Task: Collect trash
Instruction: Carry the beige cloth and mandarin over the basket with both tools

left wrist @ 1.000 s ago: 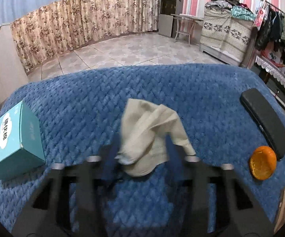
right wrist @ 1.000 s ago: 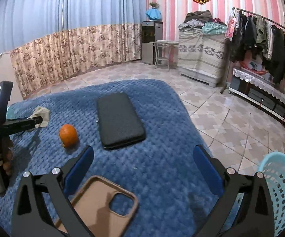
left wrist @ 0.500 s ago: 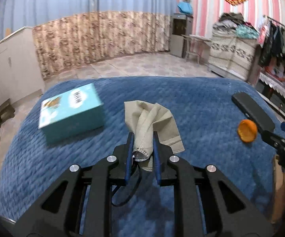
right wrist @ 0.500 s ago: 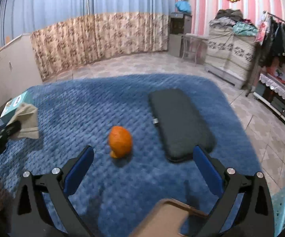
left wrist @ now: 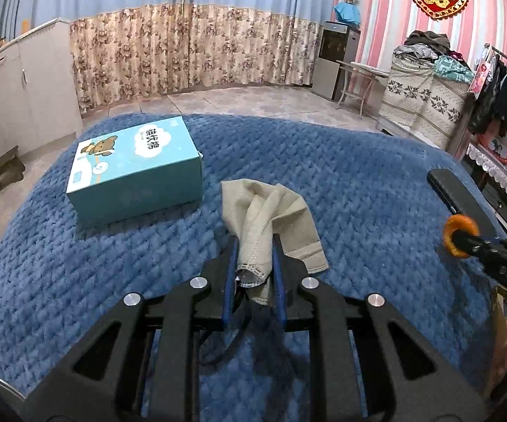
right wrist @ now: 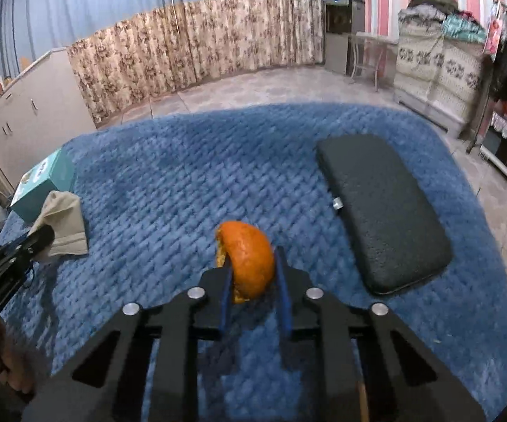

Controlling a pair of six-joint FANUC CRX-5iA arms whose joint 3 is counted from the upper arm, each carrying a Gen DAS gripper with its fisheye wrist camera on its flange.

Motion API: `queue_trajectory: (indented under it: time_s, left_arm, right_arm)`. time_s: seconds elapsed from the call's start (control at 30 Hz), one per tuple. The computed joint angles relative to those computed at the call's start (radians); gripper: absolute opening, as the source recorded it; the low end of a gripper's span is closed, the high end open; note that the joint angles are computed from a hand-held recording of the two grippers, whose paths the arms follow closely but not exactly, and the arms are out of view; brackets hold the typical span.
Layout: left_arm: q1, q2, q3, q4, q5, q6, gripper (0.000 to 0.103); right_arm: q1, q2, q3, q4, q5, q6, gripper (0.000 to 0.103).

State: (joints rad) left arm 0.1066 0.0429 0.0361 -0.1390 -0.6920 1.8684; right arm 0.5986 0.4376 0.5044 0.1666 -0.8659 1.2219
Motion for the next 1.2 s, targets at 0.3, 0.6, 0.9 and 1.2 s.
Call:
queue_trajectory:
  time_s: [0.3, 0.6, 0.9, 1.2]
  left_arm:
    - [-0.041, -0.024, 0.007, -0.071, 0.013, -0.002, 0.017]
    - [-0.141, -0.077, 0.013, 0.001, 0.080, -0.055, 0.017]
    - [-0.307, -0.038, 0.082, 0.012, 0.103, -0.097, 0.017]
    - [-0.448, 0.030, 0.151, 0.025, 0.109, -0.164, 0.017]
  right_arm:
    - [-0.026, -0.221, -0.299, 0.197, 0.165, -0.165, 0.021]
    - [-0.130, -0.464, -0.597, 0.449, 0.227, -0.399, 0.021]
    - [-0.250, -0.630, -0.797, 0.621, 0.246, -0.625, 0.021]
    - [-0.376, -0.690, -0.877, 0.697, 0.273, -0.720, 0.021]
